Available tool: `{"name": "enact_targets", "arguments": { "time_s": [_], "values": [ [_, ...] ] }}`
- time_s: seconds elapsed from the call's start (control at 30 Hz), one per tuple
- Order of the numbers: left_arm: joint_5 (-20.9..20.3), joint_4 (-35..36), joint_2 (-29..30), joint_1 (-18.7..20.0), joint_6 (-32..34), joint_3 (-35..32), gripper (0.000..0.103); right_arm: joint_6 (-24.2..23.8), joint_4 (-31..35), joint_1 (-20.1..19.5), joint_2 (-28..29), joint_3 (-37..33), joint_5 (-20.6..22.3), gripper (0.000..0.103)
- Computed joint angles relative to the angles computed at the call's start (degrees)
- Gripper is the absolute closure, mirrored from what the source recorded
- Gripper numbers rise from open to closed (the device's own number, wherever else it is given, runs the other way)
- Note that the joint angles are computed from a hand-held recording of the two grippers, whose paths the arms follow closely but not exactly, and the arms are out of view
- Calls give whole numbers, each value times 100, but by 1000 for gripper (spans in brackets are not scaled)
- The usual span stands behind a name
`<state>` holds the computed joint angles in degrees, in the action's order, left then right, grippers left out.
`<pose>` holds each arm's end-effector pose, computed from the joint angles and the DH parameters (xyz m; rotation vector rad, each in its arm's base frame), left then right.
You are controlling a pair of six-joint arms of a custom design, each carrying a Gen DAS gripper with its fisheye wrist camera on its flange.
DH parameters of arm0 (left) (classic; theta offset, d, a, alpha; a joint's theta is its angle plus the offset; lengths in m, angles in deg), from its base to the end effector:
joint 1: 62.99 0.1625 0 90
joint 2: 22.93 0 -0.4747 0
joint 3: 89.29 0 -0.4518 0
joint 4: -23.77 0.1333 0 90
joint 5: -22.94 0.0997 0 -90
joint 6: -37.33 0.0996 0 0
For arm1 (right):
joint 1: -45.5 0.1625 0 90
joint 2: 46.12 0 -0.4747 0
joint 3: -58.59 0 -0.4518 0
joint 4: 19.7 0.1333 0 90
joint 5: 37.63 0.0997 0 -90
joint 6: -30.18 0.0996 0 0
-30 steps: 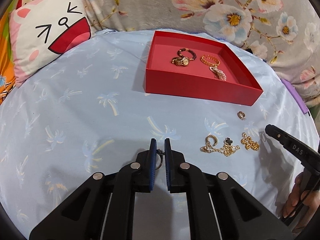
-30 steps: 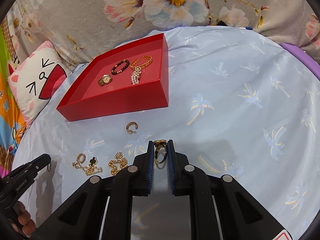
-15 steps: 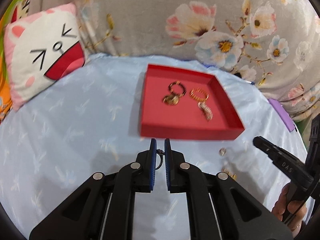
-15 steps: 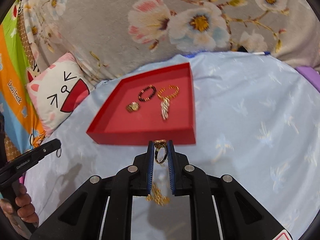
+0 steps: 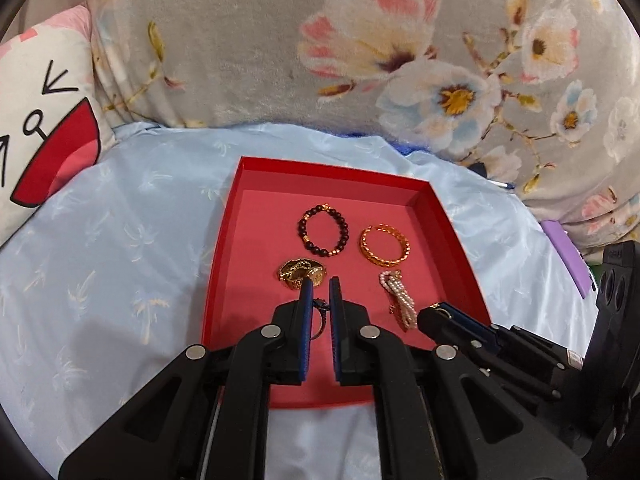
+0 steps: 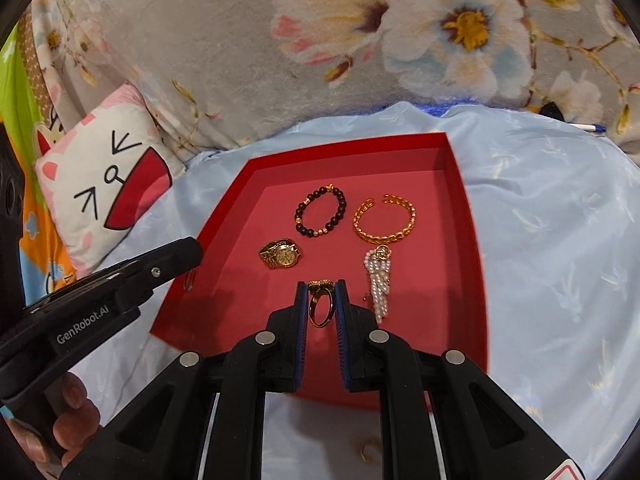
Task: Organize jewelry
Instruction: 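Lower both rings into the red box and open both tools, then move both open tools back over the gold chains on the cloth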
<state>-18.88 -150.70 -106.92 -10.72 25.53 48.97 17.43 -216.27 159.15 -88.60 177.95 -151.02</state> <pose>-0.1009 -0.4695 0.2606 0.2552 2.3934 -1.0330 0.3204 -0.4978 0.0130 0.6994 -2.5992 0.7620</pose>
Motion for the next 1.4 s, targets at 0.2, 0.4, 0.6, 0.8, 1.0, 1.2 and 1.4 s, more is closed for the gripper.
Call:
{"name": "enact_targets", "arguments": {
  "time_s": [0.2,0.4,0.6,0.8,1.0,1.2,1.4],
  "values": [
    [-147,-32,330,366,142,-259,94,-158,60,-98,291,-296,36,81],
    [-55,-480,165,307,158,-37,55,-256,-851,-13,123,78,-35,58],
    [423,-495,-424,-149,-139,653,54,-331,-1447,31,-292,939,-57,53],
    [880,338,-1159,-713,-1140,1420,54,-177,-1863,48,-434,1657,-251,53],
    [1065,1728,-1913,-1307,-2341,1961,53,9,-2130,8,-420,2140,-377,53],
    [963,2288,-2165,-1534,-2957,2208,51,-29,-2307,72,-294,2287,-497,53],
    [942,2342,-2224,-1566,-3014,2264,48,42,-1975,79,-290,2213,-516,55]
  ]
}}
